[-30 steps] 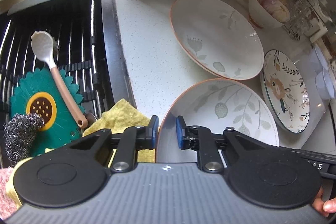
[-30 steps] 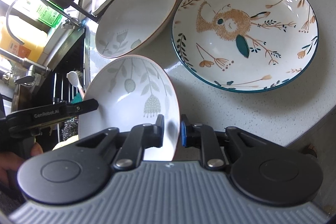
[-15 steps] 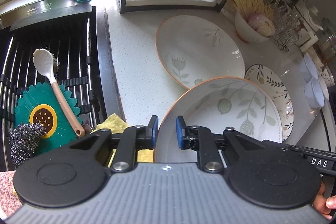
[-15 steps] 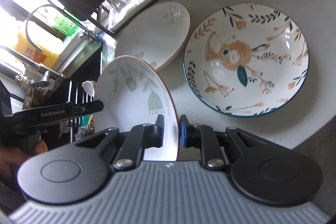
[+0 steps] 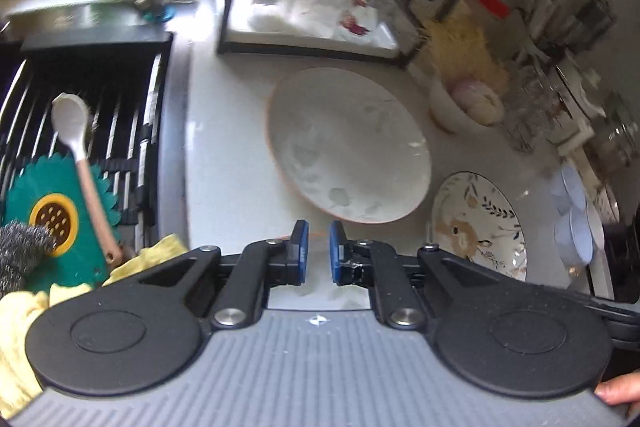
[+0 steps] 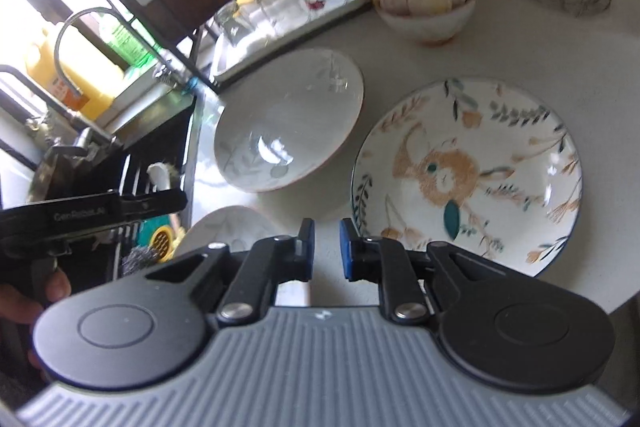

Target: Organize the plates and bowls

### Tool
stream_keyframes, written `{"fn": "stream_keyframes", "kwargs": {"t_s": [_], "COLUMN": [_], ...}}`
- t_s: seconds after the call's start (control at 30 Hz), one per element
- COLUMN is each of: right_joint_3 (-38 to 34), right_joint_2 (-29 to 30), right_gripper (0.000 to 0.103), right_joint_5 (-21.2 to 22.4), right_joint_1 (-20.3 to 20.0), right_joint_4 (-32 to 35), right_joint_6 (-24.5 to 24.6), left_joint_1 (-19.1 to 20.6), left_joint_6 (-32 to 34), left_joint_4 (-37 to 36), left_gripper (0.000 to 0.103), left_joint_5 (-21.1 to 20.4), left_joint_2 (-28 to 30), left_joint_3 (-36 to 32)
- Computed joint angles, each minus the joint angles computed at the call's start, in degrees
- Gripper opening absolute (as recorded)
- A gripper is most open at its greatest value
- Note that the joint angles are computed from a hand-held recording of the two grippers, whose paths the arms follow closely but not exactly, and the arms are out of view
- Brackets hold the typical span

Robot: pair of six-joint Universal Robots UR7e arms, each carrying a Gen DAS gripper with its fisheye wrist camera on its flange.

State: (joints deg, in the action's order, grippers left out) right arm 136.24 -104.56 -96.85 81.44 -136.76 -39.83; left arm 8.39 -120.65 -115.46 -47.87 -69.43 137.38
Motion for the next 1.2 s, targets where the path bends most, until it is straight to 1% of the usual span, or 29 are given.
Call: {"fn": "stream_keyframes", "kwargs": {"t_s": [0.03, 0.07, 0.13, 0.17, 0.23, 0.3, 0.37, 0.4, 0.43, 0.47, 0.5, 0.57, 0.63, 0.73, 0.8, 0.87, 0.9, 0.93, 1.0, 1.03, 1.07, 1.13, 1.17, 1.2], "right_joint_3": [0.15, -0.03, -0.07, 0.01, 0.09, -0.08, -0.1, 0.08, 0.29, 0.33, 0.44, 0.85, 1.13, 1.79, 2.08, 2.37, 2.6, 2.85, 3.4, 3.58, 3.74, 3.84, 3.91, 4.09], "right_joint_2": [-0.75, -1.31, -3.09, -3.82, -3.98, -2.74, -1.7, -1.21, -0.74, -0.22, 0.03, -0.38, -0.62, -0.37, -0.23, -0.23, -0.14, -0.03, 0.12, 0.19, 0.27, 0.47, 0.54, 0.59], "right_gripper": [0.016, 0.016, 0.016, 0.016, 0.016, 0.017, 0.019, 0.019, 0.019, 0.027, 0.043, 0.063, 0.062, 0.063, 0.061, 0.06, 0.054, 0.052, 0.04, 0.037, 0.032, 0.027, 0.02, 0.019], "right_joint_5": [-0.03, -0.07, 1.54, 2.48, 4.06, 4.36, 4.54, 4.07, 3.25, 2.21, 1.79, 1.93, 1.52, -0.03, -0.52, 0.03, -0.05, -0.26, -0.76, -0.99, -1.14, -1.21, -1.24, -1.26], "right_joint_1": [-0.76, -1.48, -3.15, -3.81, -4.29, -3.82, -3.24, -2.77, -2.25, -1.97, -2.11, -2.66, -2.87, -3.08, -3.28, -3.68, -3.65, -3.57, -3.6, -3.72, -3.87, -4.24, -4.38, -4.45], "right_joint_4": [0.15, 1.33, 5.0, 6.54, 8.07, 7.51, 5.92, 4.94, 4.25, 4.09, 4.32, 5.16, 5.73, 4.9, 5.22, 5.84, 5.83, 5.75, 5.28, 5.19, 5.06, 5.24, 5.2, 4.85], "right_joint_6": [-0.44, -0.32, -0.71, -1.5, -2.7, -1.78, -0.48, -0.08, 0.42, 0.89, 1.27, 1.92, 2.28, 3.69, 4.3, 4.29, 4.33, 4.17, 4.1, 4.28, 4.35, 4.53, 4.73, 4.68], "left_joint_1": [-0.74, -1.77, -4.28, -4.9, -6.63, -7.79, -7.99, -7.76, -7.77, -7.74, -7.71, -8.12, -8.4, -8.02, -7.7, -7.11, -6.96, -6.71, -6.24, -6.15, -6.0, -5.98, -6.18, -6.31], "left_joint_6": [-2.56, -5.45, -10.56, -12.15, -14.56, -16.12, -16.08, -14.96, -14.2, -13.37, -12.52, -11.33, -9.6, -6.4, -4.1, -2.77, -2.25, -1.23, 0.0, 0.36, 0.67, 0.6, 0.5, 0.51], "left_joint_4": [2.99, 3.87, 3.2, 4.54, 5.96, 4.01, 2.35, 0.92, 0.15, -1.05, -3.06, -8.0, -11.29, -16.43, -18.3, -19.33, -20.7, -22.43, -23.55, -23.6, -23.73, -23.46, -23.44, -23.39], "left_gripper": [0.013, 0.013, 0.014, 0.014, 0.015, 0.017, 0.028, 0.04, 0.046, 0.046, 0.046, 0.046, 0.046, 0.044, 0.038, 0.035, 0.031, 0.027, 0.023, 0.021, 0.021, 0.019, 0.018, 0.018], "left_joint_5": [-1.22, -2.58, -4.06, -5.47, -6.73, -7.46, -7.81, -7.8, -7.8, -7.77, -7.78, -7.38, -7.25, -7.34, -7.15, -7.51, -7.56, -7.61, -7.81, -7.74, -7.73, -7.72, -7.68, -7.65], "left_joint_2": [-0.37, -1.23, -3.41, -3.82, -4.65, -6.31, -6.99, -7.04, -6.97, -6.75, -6.92, -7.38, -6.84, -5.79, -5.04, -4.57, -4.41, -4.12, -3.26, -3.21, -3.24, -3.23, -3.34, -3.35], "left_joint_3": [0.2, 1.4, 4.74, 5.15, 6.41, 8.79, 10.26, 10.84, 11.26, 11.81, 12.7, 14.92, 15.99, 17.15, 17.37, 17.41, 17.83, 18.25, 18.25, 18.22, 18.18, 18.16, 18.32, 18.35]}}
